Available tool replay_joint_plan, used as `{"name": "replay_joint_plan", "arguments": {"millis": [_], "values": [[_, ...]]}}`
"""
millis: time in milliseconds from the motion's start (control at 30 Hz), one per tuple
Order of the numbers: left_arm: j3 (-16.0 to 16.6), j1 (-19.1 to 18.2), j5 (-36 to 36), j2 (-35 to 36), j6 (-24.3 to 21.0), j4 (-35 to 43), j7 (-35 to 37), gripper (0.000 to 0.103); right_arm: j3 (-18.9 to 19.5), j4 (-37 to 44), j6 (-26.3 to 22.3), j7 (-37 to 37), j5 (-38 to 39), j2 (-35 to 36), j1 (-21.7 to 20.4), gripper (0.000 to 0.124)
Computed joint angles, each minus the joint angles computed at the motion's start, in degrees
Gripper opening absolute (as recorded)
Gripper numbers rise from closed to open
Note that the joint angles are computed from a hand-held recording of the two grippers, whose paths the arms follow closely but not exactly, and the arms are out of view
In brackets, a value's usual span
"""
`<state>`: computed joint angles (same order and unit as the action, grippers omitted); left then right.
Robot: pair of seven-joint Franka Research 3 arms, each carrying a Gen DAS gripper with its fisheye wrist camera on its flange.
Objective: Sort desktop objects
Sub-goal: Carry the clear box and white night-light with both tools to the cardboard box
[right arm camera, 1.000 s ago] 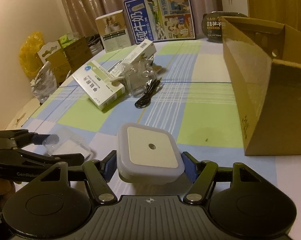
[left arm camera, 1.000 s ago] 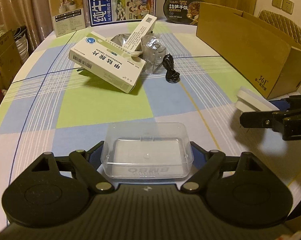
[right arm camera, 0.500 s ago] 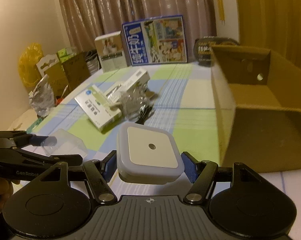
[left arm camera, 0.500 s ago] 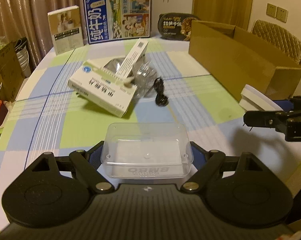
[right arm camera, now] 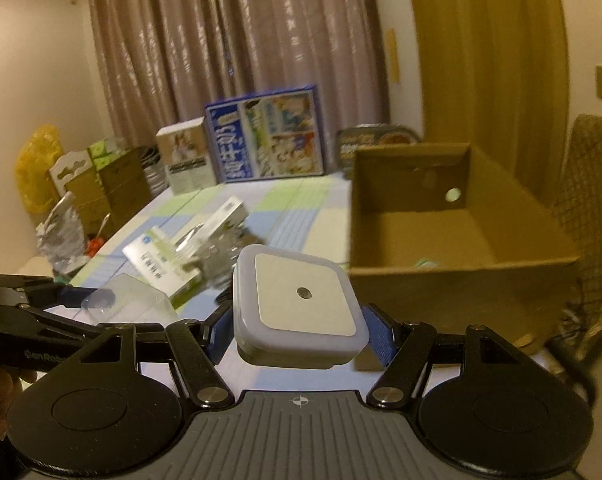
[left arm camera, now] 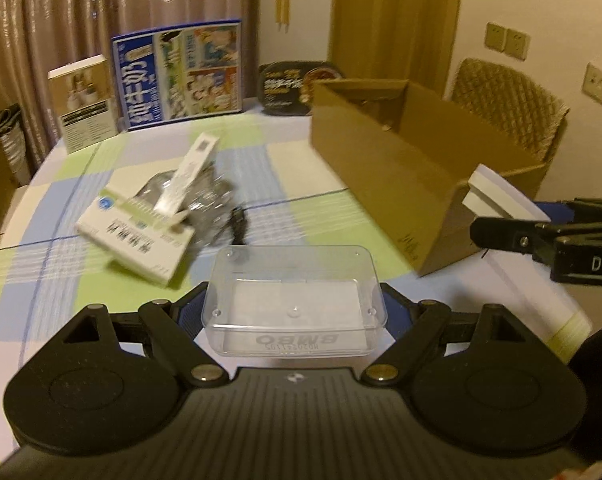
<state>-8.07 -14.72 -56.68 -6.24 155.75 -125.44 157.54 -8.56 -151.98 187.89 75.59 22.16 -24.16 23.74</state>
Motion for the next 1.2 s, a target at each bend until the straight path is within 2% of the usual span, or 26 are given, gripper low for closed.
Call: {"name": "replay_joint_plan", "arguments": {"millis": [100,167,400,567,700,767,967,1200], "values": [[-0.6,-0.6,-1.0,0.5,-1.8,1.9,-0.8,0.083,2.5,-0.1,0.0,0.2,-0.3,-1.1,-4.9,0.065],[-1.3,-1.1,-1.6,1.0,-1.9,3.1,-0.6,0.083,2.8,0.3,0.0,0.1,-0.7,-1.3,-6.9,0.065],[-4.2,-2.8,-3.1,4.4,-1.6,9.2,0.2,0.083,-1.5,4.6,0.4,-3.1,-2.4,2.0,-8.0,0.065],[-6.8,-3.1,-2.5,8.8,-1.4,15.1,-0.2,0.083,-7.4,8.6,1.0,-5.7,-2.5,6.3,-4.5,0.065],[-9.2,-2.7,1.0,13.7,-2.0,20.6,-2.5,0.083,-12.5,11.0,0.9,-7.6,-2.3,9.0,-0.9,0.065],[-10.6,-2.4,3.0,15.8,-1.9,22.8,-3.9,0.083,-16.3,11.6,0.9,-8.9,-2.0,9.7,2.4,0.065],[-14.1,-1.1,7.7,20.1,-1.2,26.5,-6.7,0.083,-24.3,13.3,0.7,-11.9,-0.5,11.5,9.8,0.065],[-16.9,0.3,11.7,23.5,-1.0,28.8,-9.9,0.083,-29.2,14.0,0.6,-13.8,1.8,12.3,14.2,0.065]]}}
